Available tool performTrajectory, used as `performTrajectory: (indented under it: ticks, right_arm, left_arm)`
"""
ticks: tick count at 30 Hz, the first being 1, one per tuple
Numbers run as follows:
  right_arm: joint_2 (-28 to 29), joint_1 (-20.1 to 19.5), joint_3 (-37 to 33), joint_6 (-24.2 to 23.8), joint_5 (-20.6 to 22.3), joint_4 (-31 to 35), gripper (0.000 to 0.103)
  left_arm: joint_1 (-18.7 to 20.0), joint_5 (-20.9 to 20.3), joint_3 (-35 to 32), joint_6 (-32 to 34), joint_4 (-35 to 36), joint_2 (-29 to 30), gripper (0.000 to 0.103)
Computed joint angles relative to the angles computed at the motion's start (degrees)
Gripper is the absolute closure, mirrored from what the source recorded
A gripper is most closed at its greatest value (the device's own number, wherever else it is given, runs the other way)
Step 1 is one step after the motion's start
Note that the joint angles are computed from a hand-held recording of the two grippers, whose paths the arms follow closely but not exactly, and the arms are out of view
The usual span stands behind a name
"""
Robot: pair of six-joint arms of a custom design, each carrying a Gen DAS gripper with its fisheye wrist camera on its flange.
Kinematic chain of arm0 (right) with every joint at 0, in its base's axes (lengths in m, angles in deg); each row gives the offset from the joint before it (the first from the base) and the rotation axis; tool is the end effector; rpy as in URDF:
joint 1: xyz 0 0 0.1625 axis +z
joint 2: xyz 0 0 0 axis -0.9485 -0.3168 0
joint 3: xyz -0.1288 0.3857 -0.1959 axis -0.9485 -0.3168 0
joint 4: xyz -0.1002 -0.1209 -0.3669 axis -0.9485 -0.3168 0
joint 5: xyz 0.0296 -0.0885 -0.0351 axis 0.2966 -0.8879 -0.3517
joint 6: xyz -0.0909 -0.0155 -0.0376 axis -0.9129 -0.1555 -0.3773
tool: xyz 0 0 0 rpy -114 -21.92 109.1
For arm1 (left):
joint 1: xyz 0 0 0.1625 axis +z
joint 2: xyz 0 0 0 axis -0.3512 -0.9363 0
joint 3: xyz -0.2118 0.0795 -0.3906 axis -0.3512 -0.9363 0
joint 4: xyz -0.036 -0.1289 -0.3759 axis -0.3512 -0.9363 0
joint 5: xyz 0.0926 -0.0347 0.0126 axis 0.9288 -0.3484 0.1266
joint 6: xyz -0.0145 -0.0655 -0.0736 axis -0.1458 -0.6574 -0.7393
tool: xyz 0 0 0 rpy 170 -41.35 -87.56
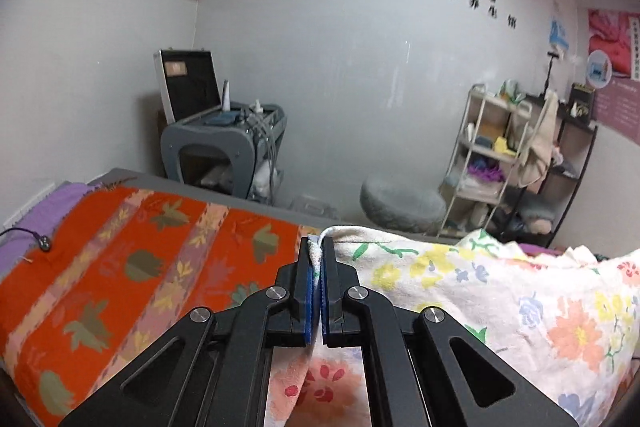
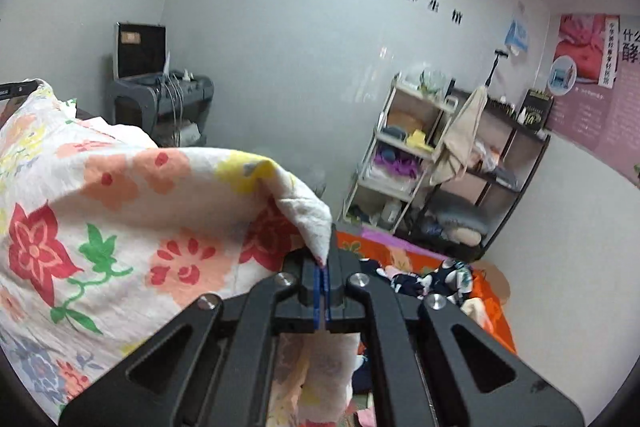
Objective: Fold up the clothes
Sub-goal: 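Lower the held floral cloth onto the bed with both grippers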
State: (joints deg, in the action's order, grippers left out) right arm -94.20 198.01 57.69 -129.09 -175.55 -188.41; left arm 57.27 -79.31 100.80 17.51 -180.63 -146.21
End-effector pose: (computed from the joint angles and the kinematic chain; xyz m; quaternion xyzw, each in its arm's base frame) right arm 0.2753 -0.2957 0.3094 0.2320 -0.7377 0.4487 0.4480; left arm -0.1891 -0.4135 0.3631 0.1908 0.8155 -0.4771 0.2663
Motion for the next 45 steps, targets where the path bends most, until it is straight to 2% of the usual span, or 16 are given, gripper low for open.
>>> performTrajectory:
  ticks: [6,12,16,18,20,23,27,29,31,33,34,37,39,40,41,45]
  right_arm:
    - [8.4,-19.9,-8.0,3.6,10.8,9.1,0.102]
    - [16.7,-28.3,-16.1,9.5,13.4,24.5,0.102]
    - [16.1,-29.3,-16.7,13.1,13.8,29.2,0.099]
    - [14.3,-29.3,-16.7,15.8,13.7,32.7,0.083]
    - [12.4,-29.5,-16.4,18.0,13.9,35.3,0.055]
    - [8.1,-31.5,-15.1,22.3,17.3,36.5,0.055]
    - [1.6,-33.2,-12.7,28.2,23.2,37.3,0.055]
    - [-1.6,-33.4,-10.9,27.9,31.5,38.9,0.066]
    - [-2.7,-33.0,-10.7,25.9,39.9,42.8,0.069]
    - [-0.1,-32.2,-12.5,24.4,43.4,46.2,0.069]
    - [1.6,-31.9,-13.7,24.0,44.1,47.6,0.07]
    - [7.1,-32.2,-18.3,24.0,45.2,52.4,0.071]
    - [10.7,-31.9,-21.4,24.6,40.4,53.9,0.076]
    - [11.7,-31.8,-22.3,25.0,37.4,53.9,0.081]
    - [11.8,-32.1,-22.5,25.8,35.4,53.2,0.103]
    - [10.1,-32.2,-22.1,26.4,27.4,48.9,0.098]
  left_arm:
    - [16.9,-7.7,-8.9,1.8,-2.9,16.9,0.103]
    - [27.4,-13.0,-17.4,-3.4,6.7,25.3,0.103]
    - [27.5,-14.3,-18.4,-2.2,11.4,24.1,0.103]
    - [27.6,-15.7,-19.3,-2.9,17.2,22.5,0.101]
    - [28.2,-19.2,-20.2,-4.1,22.7,20.2,0.1]
    - [30.9,-28.4,-23.1,-7.7,29.9,17.0,0.1]
    - [32.3,-32.8,-25.1,-13.4,36.8,14.7,0.1]
    - [30.5,-32.0,-21.8,-9.5,31.3,12.8,0.1]
    - [29.5,-36.7,-18.3,-3.5,23.4,11.2,0.1]
    - [29.2,-39.9,-17.5,-2.6,21.3,11.6,0.1]
    - [28.9,-38.1,-17.9,-3.9,21.4,12.5,0.1]
    - [29.6,-35.2,-19.9,-7.1,22.8,15.6,0.1]
    - [30.4,-33.8,-21.6,-6.7,26.3,17.2,0.1]
    - [30.1,-29.7,-22.0,-7.0,28.1,17.8,0.1]
    - [29.9,-26.4,-22.3,-7.3,29.8,18.3,0.1]
    - [30.3,-28.4,-20.3,-4.8,26.7,16.4,0.1]
